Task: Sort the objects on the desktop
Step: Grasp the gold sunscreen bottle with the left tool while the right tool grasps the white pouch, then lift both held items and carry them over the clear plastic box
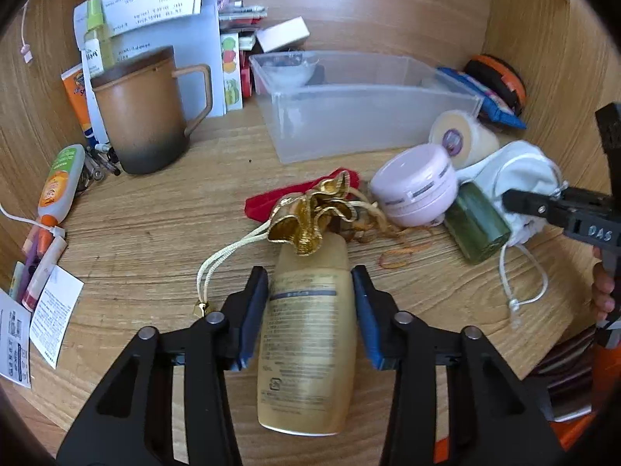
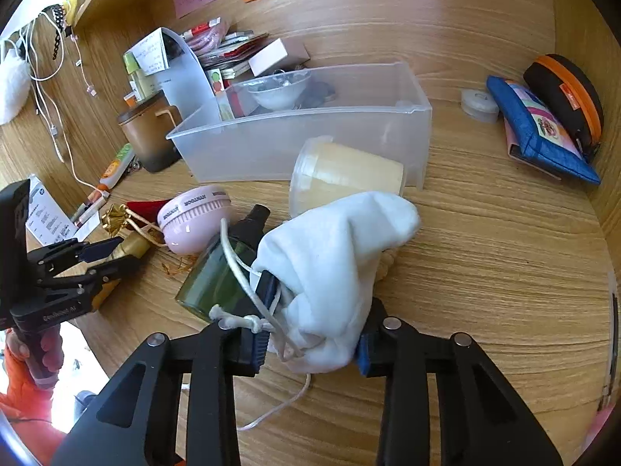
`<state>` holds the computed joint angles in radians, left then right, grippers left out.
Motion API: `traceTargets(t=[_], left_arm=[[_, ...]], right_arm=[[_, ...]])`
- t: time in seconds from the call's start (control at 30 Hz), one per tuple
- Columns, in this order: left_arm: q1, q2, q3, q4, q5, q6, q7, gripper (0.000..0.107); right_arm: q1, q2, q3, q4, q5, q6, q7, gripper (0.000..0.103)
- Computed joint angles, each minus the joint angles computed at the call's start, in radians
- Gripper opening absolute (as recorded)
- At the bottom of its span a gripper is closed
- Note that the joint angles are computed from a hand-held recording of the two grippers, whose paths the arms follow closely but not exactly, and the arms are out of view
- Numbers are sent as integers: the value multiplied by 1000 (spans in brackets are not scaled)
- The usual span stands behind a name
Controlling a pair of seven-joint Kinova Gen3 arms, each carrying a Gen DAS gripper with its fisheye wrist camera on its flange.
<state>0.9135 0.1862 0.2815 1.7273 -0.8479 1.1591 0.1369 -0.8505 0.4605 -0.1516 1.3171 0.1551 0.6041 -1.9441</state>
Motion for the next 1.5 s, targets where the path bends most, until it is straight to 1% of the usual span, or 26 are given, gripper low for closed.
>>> traceTargets(t=[0.1,0.17,0.27,0.33,0.4,0.57,0.63,0.73,0.8,0.87,1.0,1.1,1.23,1.3,1.33,1.43,1.5], left_arm=[[4,-22,8,5,-1,0,0,33],[-3,-27,13,8,10,1,-9,33],[0,-24,21,1,19,33,-17,34],[-4,-29,22,5,28,36,-24,35],[-11,-32,22,13,38,32,-28,38],[-47,-37,14,32,84,-1,-54,46],[-54,-36,13,36,92,-9,-54,47],[-42,-20,14,29,76,14,-46,47],[-16,2,13,25,36,45,-9,48],[-6,6,9,25,26,47,-3,48],[-7,-2,-6,23,44,31,-12,47],[-22,-28,8,40,44,-18,0,47],[-10,-24,20,23,10,-31,5,47],[-5,-25,20,14,-12,-37,1,47],[-5,-29,19,14,-25,-52,0,47],[-3,-32,19,4,-58,-63,1,46],[-4,-32,18,-6,-78,-72,-6,44]], right_arm=[[-6,-18,5,23,10,-21,-5,29],[-7,-31,6,39,18,-35,-9,29],[-15,-43,12,53,34,-43,-22,29],[-12,-46,9,58,35,-43,-24,29],[-3,-43,1,56,29,-39,-18,29],[3,-42,-6,63,22,-44,-8,29],[-3,-41,-2,62,30,-42,-7,29],[0,-29,-7,46,25,-26,5,29],[20,-15,-26,27,-1,-6,32,31],[38,-10,-36,27,-30,-19,47,30],[46,-17,-38,41,-61,-52,59,28],[32,-39,-21,63,-52,-81,48,27],[19,-58,-10,68,-36,-100,30,26],[-2,-64,8,63,-9,-101,8,26],[-3,-65,7,58,-3,-100,5,26],[0,-69,3,48,5,-101,0,26],[-5,-74,7,45,16,-103,-8,26]])
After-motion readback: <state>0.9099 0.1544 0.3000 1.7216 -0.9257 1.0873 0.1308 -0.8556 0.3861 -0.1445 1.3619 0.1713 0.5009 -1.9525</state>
